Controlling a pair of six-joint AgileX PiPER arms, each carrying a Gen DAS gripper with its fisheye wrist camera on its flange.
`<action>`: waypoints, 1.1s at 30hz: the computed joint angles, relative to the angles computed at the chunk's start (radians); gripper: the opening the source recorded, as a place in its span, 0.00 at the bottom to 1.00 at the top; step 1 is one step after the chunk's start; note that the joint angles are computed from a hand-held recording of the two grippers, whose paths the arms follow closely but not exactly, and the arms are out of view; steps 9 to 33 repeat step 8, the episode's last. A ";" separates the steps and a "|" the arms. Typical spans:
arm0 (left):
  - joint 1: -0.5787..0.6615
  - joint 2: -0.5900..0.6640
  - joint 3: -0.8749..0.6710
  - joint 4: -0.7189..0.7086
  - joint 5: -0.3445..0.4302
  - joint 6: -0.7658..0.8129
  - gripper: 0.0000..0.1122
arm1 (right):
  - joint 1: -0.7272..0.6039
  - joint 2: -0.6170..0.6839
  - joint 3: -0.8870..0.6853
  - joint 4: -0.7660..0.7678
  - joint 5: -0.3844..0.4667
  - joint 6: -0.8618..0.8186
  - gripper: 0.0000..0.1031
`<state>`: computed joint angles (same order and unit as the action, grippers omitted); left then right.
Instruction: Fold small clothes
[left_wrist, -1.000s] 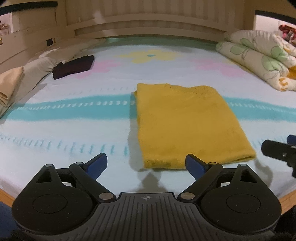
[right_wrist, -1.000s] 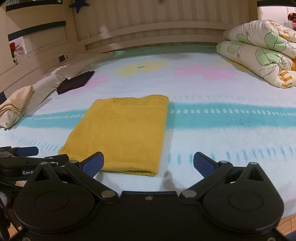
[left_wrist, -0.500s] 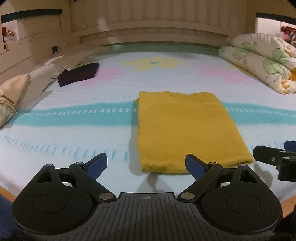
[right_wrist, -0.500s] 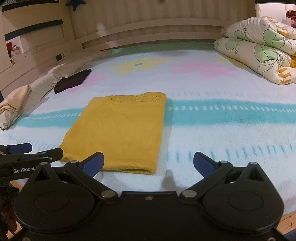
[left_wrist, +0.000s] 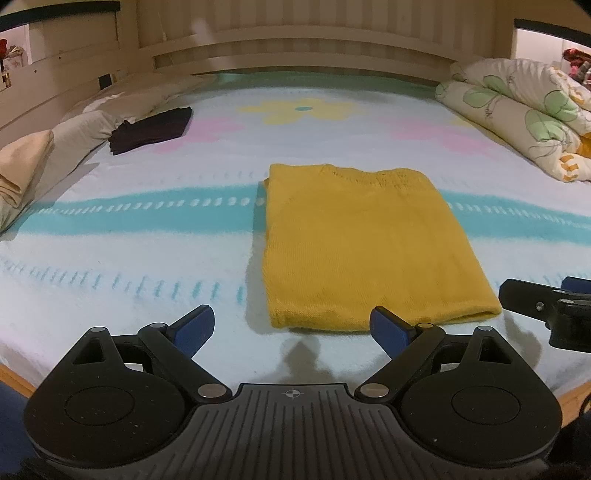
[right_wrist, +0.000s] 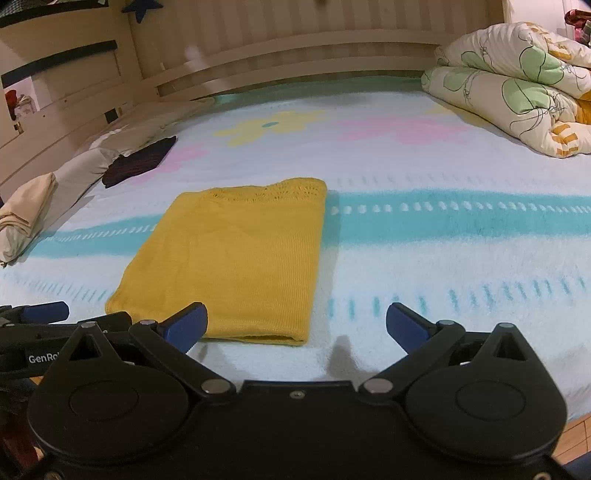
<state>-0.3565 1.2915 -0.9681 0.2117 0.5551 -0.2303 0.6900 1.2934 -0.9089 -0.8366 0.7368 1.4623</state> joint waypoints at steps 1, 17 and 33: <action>-0.001 0.001 0.000 0.001 0.000 -0.001 0.82 | -0.002 0.000 0.000 0.002 -0.001 -0.001 1.00; 0.006 0.011 -0.004 -0.026 0.000 0.019 0.82 | -0.011 0.007 -0.002 0.015 -0.012 -0.005 0.99; 0.006 0.011 -0.004 -0.026 0.000 0.019 0.82 | -0.011 0.007 -0.002 0.015 -0.012 -0.005 0.99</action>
